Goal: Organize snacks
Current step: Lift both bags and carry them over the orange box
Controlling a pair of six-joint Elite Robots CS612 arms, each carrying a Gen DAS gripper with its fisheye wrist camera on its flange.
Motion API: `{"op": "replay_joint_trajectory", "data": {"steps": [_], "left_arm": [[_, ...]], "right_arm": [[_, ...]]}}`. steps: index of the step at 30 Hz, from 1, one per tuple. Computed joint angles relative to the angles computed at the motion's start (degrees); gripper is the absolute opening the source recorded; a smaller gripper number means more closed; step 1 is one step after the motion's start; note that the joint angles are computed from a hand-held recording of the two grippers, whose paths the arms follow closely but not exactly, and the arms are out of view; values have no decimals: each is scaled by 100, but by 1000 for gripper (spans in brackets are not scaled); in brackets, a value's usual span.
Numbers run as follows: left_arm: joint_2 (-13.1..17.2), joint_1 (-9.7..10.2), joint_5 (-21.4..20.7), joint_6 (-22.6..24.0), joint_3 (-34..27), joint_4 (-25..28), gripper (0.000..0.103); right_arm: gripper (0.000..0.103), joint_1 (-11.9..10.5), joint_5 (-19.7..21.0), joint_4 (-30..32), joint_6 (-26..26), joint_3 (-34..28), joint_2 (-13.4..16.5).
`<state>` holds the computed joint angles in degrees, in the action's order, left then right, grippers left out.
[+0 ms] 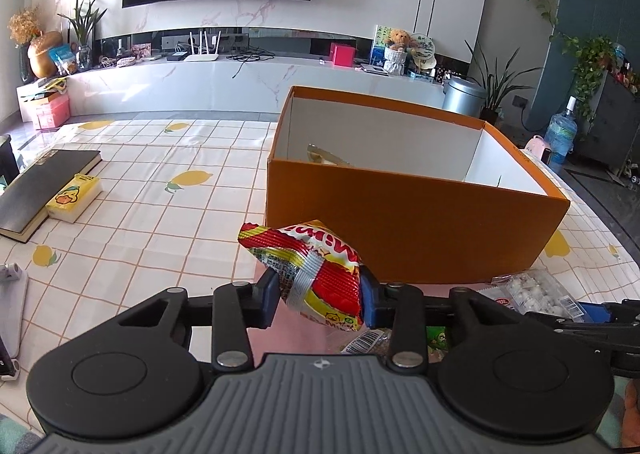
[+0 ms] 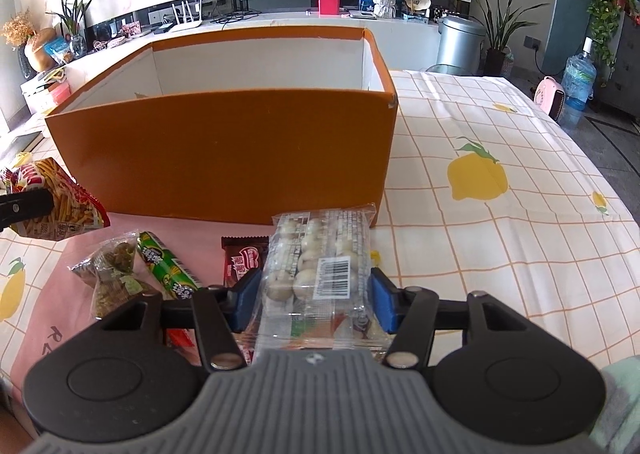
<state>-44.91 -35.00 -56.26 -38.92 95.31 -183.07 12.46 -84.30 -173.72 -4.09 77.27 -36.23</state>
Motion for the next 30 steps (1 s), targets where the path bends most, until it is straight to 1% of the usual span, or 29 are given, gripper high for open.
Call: {"op": "replay_joint_trajectory", "data": {"steps": [5, 11, 20, 25, 30], "left_arm": [[-82, -56, 48, 82, 59, -44, 44], [-200, -129, 80, 152, 113, 16, 44], [-333, -240, 279, 382, 133, -105, 44], [-344, -239, 355, 651, 28, -282, 44], [-274, -186, 372, 1021, -202, -482, 44]], "right_arm": [[55, -31, 60, -230, -11, 229, -130], [55, -76, 244, -571, -5, 540, -347], [55, -157, 690, -1221, 102, 900, -653], [55, -180, 837, -1407, 93, 872, -725], [55, -168, 888, -1422, -30, 651, -708]]}}
